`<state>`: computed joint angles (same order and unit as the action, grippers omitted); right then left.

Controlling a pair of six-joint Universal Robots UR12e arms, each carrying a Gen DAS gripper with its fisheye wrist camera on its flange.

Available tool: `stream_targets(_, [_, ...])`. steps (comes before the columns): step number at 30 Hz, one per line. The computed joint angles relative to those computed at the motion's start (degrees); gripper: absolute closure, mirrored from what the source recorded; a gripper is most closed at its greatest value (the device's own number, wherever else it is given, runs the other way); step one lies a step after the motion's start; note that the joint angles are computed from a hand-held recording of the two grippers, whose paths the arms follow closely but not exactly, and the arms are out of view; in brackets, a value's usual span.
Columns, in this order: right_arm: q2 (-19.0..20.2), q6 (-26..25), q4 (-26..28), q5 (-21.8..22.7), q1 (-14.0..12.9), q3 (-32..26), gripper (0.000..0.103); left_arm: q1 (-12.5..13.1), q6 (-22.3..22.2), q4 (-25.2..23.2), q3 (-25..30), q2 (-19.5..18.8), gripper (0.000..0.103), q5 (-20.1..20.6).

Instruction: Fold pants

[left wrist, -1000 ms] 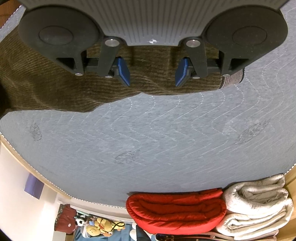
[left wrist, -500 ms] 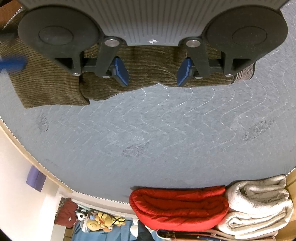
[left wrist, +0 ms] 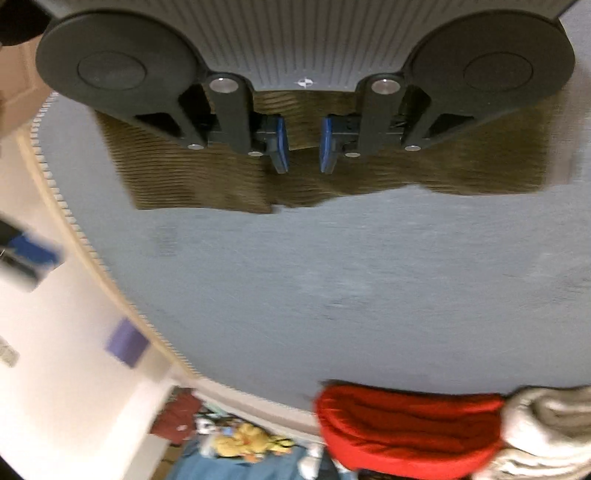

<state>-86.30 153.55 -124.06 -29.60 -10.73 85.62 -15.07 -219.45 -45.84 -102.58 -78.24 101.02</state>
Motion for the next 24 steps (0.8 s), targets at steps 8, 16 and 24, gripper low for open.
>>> stream_targets(8, [-1.16,-33.50,18.19,-19.55,6.49,3.58,0.047,2.80,-6.91,-2.77,-1.12,-4.05,0.075,-9.00])
stream_targets(16, [-1.61,-41.94,21.18,-24.95,8.63,7.16,0.033,4.61,-5.76,-6.65,0.02,-5.83,0.052,-11.58])
stream_targets(24, [-0.62,-41.15,19.38,-24.60,9.08,7.92,0.065,4.34,-1.13,-6.98,0.92,-7.42,0.042,-11.36])
